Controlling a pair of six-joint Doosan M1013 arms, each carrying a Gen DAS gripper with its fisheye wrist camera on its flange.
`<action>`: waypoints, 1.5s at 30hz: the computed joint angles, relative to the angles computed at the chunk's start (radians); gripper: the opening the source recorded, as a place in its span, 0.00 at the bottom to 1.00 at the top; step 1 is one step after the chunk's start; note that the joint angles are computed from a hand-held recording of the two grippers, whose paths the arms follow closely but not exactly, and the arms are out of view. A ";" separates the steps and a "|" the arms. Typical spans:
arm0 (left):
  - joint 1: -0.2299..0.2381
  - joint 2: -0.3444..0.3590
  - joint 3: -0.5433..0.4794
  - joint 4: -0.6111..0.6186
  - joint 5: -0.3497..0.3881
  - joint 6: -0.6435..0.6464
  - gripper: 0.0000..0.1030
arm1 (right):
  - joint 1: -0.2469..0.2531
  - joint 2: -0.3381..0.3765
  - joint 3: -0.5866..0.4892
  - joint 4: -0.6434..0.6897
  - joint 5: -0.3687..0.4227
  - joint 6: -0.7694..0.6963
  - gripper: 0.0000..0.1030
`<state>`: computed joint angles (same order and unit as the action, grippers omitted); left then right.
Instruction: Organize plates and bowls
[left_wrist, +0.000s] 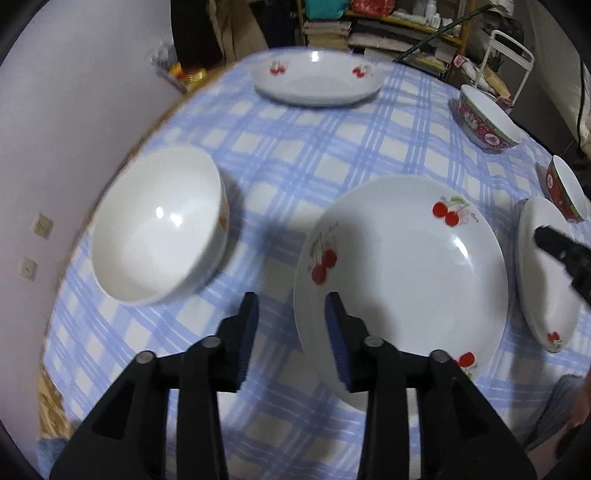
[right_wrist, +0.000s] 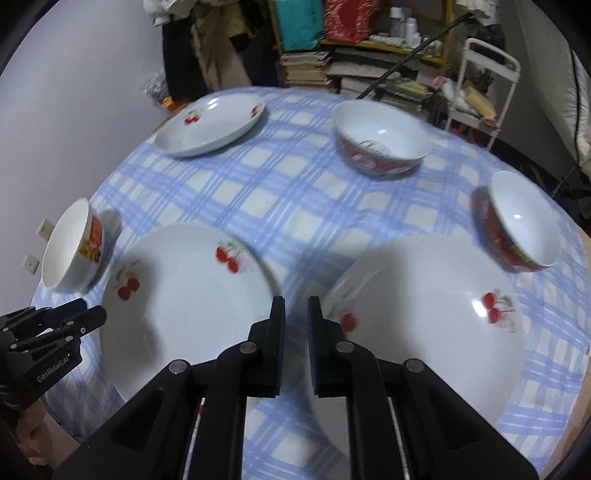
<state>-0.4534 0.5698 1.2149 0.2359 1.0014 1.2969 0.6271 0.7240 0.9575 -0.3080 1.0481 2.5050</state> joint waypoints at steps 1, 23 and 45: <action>-0.005 -0.004 0.003 0.017 -0.013 0.002 0.39 | -0.001 -0.007 0.006 -0.015 -0.001 0.016 0.12; -0.089 0.019 -0.108 -0.017 -0.034 0.144 0.79 | -0.063 -0.183 0.228 -0.064 -0.016 0.244 0.96; -0.136 0.126 -0.248 -0.138 0.065 0.226 0.79 | -0.129 -0.247 0.370 0.091 -0.085 0.068 0.96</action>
<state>-0.5899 0.6961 0.9669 0.0979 1.0663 1.5232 0.4979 0.4765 1.3276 -0.2167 0.9632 2.5730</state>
